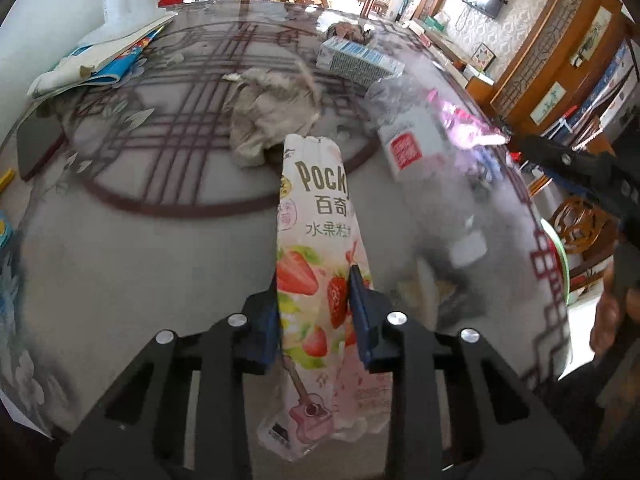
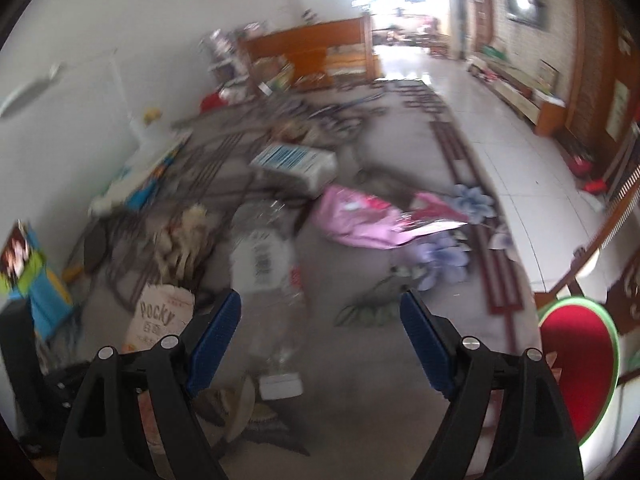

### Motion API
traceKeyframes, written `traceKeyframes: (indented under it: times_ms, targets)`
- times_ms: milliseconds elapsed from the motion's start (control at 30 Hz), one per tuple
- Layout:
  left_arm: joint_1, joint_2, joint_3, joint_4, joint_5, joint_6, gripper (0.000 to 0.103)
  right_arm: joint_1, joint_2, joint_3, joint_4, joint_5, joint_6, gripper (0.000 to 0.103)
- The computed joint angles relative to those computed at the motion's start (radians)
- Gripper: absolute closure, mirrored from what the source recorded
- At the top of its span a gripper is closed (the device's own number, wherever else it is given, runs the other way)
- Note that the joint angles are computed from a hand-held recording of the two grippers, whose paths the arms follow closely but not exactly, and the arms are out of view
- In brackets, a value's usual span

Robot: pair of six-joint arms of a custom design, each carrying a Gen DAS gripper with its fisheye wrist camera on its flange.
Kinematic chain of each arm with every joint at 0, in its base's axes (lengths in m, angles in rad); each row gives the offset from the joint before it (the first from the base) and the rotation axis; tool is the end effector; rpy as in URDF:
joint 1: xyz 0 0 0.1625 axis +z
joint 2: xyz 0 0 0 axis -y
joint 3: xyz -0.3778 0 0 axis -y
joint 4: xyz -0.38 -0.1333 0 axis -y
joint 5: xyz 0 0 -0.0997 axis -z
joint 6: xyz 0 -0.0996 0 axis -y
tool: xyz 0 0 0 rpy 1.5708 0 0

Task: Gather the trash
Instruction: 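Grasp the crumpled newspaper with the right gripper while the left holds the Pocky bag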

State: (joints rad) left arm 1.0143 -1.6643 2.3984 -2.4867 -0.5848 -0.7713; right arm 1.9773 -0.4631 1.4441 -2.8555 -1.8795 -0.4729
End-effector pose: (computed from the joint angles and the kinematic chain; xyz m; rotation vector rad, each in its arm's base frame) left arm -0.0037 -0.4156 0.2480 -0.3591 2.2782 -0.9280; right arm 0.3607 -0.5773 -0.0453 1.1297 -2.5579 0.4131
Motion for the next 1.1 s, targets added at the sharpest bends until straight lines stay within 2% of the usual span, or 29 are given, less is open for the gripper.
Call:
traceKeyframes:
  times_ms: [100, 233, 367, 533, 733, 933, 1000, 1100]
  targets:
    - [0.015, -0.018, 0.043, -0.103, -0.026, 0.047, 0.074, 0.0, 0.022, -0.028, 0.044, 0.018, 0.018, 0.024]
    - [0.012, -0.005, 0.046, -0.127, -0.014, 0.084, 0.074, -0.002, 0.053, -0.076, 0.099, 0.059, 0.074, 0.024]
    - [0.026, -0.017, 0.059, -0.187, -0.045, 0.114, 0.075, 0.018, 0.077, -0.086, 0.077, 0.057, 0.055, 0.024]
    - [0.049, -0.027, 0.063, -0.243, -0.092, 0.122, 0.075, 0.05, 0.137, -0.155, 0.084, 0.11, 0.024, 0.024]
    - [0.056, -0.035, 0.075, -0.283, -0.118, 0.115, 0.074, 0.097, 0.287, -0.389, 0.278, 0.182, 0.064, 0.024]
    - [0.075, -0.046, 0.085, -0.329, -0.156, 0.114, 0.073, 0.134, 0.439, -0.646, 0.541, 0.115, 0.095, 0.025]
    - [0.082, -0.048, 0.087, -0.344, -0.169, 0.115, 0.073, 0.132, 0.486, -0.731, 0.631, 0.107, 0.118, 0.031]
    - [0.092, -0.051, 0.088, -0.36, -0.185, 0.12, 0.073, 0.136, 0.507, -0.765, 0.655, 0.079, 0.12, 0.057]
